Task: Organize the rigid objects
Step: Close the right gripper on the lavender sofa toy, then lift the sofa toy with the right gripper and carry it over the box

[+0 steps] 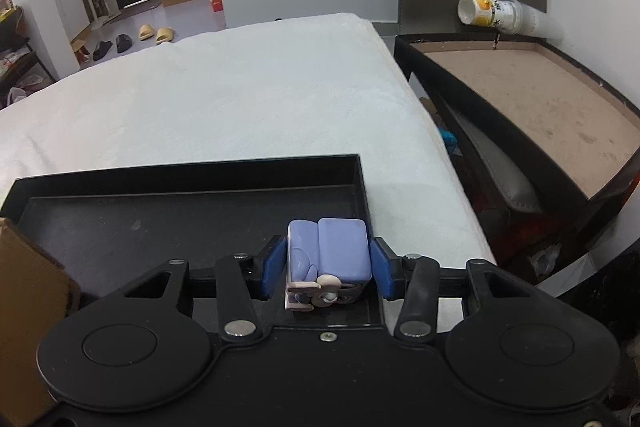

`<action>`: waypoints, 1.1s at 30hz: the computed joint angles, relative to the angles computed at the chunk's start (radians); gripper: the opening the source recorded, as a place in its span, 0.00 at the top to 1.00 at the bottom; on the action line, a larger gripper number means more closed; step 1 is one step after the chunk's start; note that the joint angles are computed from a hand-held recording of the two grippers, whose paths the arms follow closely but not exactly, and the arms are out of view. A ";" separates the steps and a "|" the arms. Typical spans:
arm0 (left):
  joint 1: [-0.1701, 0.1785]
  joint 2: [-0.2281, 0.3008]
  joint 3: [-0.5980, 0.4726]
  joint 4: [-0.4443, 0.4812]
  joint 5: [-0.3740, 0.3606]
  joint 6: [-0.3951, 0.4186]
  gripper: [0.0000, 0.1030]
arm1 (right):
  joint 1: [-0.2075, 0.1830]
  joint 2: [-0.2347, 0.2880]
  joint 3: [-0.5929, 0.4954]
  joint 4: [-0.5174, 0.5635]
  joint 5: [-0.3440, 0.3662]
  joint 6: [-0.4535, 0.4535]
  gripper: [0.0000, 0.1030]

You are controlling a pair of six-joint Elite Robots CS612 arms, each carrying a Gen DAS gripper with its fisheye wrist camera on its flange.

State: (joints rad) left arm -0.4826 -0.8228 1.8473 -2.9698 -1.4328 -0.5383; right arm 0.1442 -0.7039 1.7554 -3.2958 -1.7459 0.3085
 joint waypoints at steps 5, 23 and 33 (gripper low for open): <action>-0.002 0.001 0.000 -0.001 0.003 0.002 0.88 | -0.004 -0.020 0.020 0.024 0.070 0.007 0.56; -0.002 0.003 0.002 -0.009 0.003 0.008 0.88 | -0.006 -0.084 0.075 0.152 0.233 0.006 0.57; -0.002 0.007 -0.003 -0.003 0.003 0.004 0.88 | -0.017 -0.062 0.064 0.119 0.242 0.088 0.54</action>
State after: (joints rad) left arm -0.4846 -0.8157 1.8445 -2.9733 -1.4299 -0.5344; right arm 0.1273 -0.7657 1.8194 -3.1769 -1.5037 0.3966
